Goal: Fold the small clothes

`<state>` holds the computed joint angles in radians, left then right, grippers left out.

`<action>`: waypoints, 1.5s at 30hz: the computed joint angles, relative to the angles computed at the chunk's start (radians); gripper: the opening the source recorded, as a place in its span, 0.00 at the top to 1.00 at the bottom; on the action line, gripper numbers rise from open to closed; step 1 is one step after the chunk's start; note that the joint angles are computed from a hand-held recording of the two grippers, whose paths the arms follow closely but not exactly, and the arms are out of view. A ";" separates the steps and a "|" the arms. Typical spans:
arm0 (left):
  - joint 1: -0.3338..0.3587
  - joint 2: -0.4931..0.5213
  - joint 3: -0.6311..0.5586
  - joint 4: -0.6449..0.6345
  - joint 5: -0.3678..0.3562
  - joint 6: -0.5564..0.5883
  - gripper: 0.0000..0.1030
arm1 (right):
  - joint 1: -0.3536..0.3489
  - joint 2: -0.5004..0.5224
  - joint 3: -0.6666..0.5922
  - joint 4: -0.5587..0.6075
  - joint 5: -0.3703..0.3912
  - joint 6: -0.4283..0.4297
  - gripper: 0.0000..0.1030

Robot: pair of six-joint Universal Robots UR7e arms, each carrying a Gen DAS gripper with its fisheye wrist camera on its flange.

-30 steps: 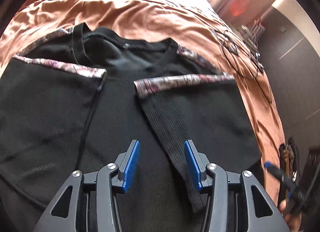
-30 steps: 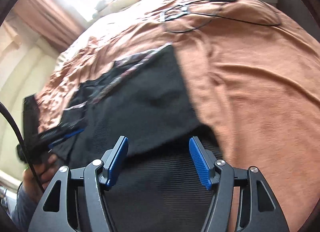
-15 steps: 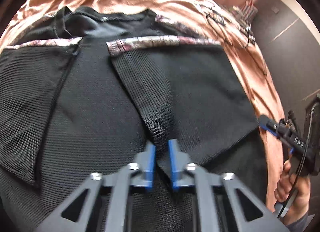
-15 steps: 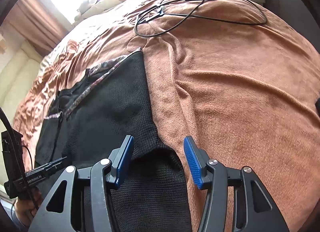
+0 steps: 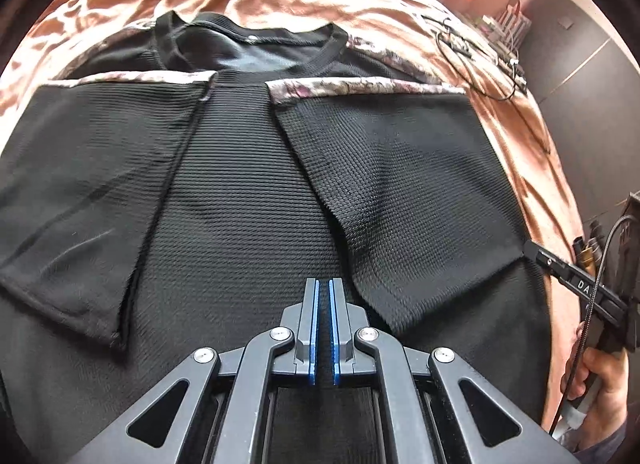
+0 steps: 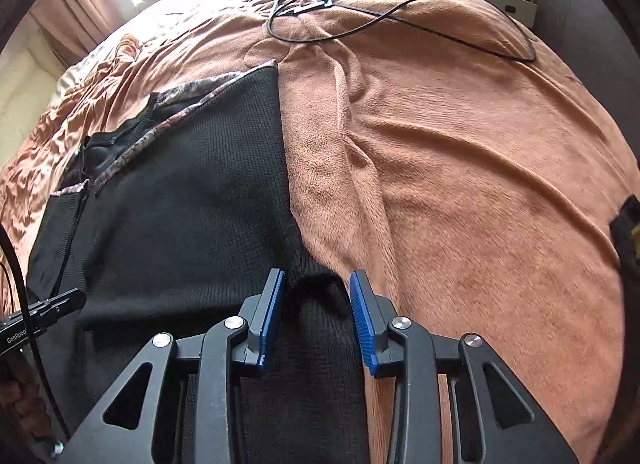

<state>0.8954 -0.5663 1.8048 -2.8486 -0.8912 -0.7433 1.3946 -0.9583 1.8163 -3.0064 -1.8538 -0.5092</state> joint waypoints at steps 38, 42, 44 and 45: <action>-0.550 -0.601 0.561 0.483 0.319 -0.686 0.00 | 0.083 -0.706 0.626 -0.104 0.126 -0.095 0.00; -0.629 -0.692 0.607 0.620 0.305 -0.818 0.00 | 0.077 -0.790 0.654 -0.036 0.160 -0.109 0.00; -0.664 -0.731 0.624 0.684 0.294 -0.880 0.00 | 0.068 -0.849 0.677 -0.003 0.193 -0.118 0.00; -0.680 -0.750 0.633 0.709 0.286 -0.909 0.00 | 0.061 -0.876 0.687 0.007 0.204 -0.125 0.00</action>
